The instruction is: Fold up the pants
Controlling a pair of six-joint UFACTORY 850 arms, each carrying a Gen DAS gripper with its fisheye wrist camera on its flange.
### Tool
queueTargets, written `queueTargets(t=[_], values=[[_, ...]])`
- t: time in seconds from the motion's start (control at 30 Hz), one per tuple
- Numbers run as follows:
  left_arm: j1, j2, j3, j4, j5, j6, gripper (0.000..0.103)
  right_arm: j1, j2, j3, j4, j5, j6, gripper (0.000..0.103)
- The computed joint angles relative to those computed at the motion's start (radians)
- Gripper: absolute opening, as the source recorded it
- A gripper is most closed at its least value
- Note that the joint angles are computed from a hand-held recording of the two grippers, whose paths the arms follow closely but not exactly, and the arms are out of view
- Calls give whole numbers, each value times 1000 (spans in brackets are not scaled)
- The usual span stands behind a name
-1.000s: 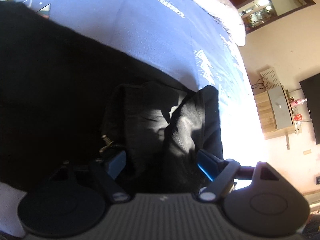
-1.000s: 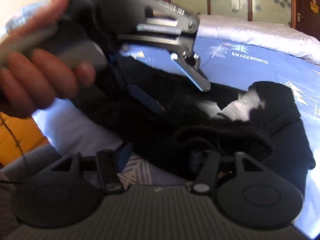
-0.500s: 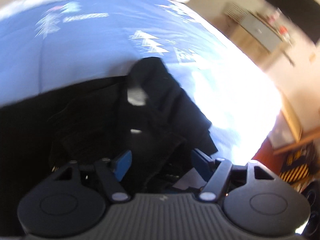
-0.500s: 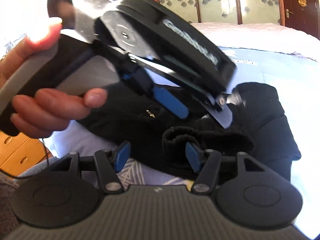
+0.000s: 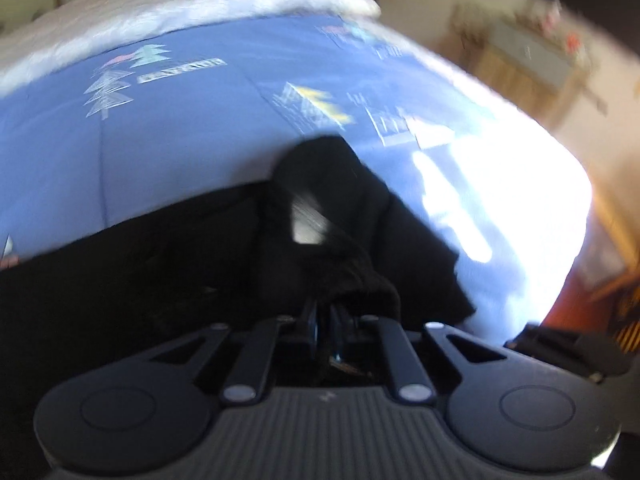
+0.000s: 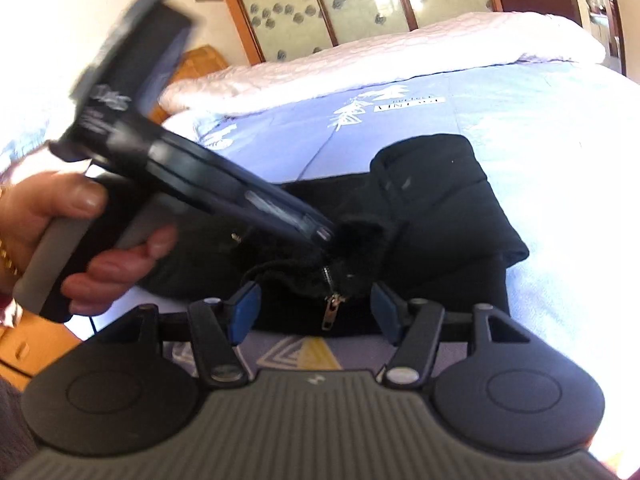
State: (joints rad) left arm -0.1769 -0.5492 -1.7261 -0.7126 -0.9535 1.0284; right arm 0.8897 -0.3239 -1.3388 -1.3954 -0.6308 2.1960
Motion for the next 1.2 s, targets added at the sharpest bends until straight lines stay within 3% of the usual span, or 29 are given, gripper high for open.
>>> queueTargets(t=[0.13, 0.23, 0.3, 0.33, 0.4, 0.47, 0.57, 0.67, 0.73, 0.83, 0.87, 0.9, 0.93, 0.97, 1.07, 1.2], values=[[119, -87, -114, -117, -96, -214, 8, -3, -17, -25, -32, -5, 20, 64], [174, -172, -210, -59, -94, -510, 12, -6, -39, -52, -19, -1, -24, 63], [194, -196, -239, -34, -92, -586, 20, -32, -63, -74, -16, 21, -60, 63], [203, -195, -236, -53, -96, -576, 23, -36, -66, -78, -13, 18, -61, 63], [210, -177, -212, -86, -100, -536, 40, -41, -56, -62, -23, 1, -6, 63], [206, -147, -171, -108, -99, -480, 44, -42, -29, -23, -36, -49, 89, 63], [193, -130, -143, -143, -132, -384, 44, -49, 33, 59, -31, -122, 284, 62], [173, -95, -89, -127, -122, -287, 43, -61, 75, 118, 5, -181, 421, 55], [155, -75, -62, -75, -78, -262, 43, -80, 88, 142, 36, -180, 496, 50], [127, -60, -37, 27, -14, -283, 42, -119, 99, 184, -6, -115, 658, 45], [117, -51, -24, 53, 9, -289, 44, -132, 99, 190, -27, -83, 695, 42], [112, -40, -8, 73, 29, -294, 45, -140, 97, 194, -53, -52, 729, 30], [108, -37, -4, 86, 38, -303, 45, -146, 94, 197, -94, -22, 766, 12], [107, -47, -9, 91, 45, -309, 45, -144, 87, 189, -107, -21, 762, 9], [108, -62, -31, 105, 28, -347, 46, -103, 74, 140, -21, -121, 592, 7], [103, -65, -24, 103, 32, -359, 46, -60, 107, 157, -36, -181, 604, 6]])
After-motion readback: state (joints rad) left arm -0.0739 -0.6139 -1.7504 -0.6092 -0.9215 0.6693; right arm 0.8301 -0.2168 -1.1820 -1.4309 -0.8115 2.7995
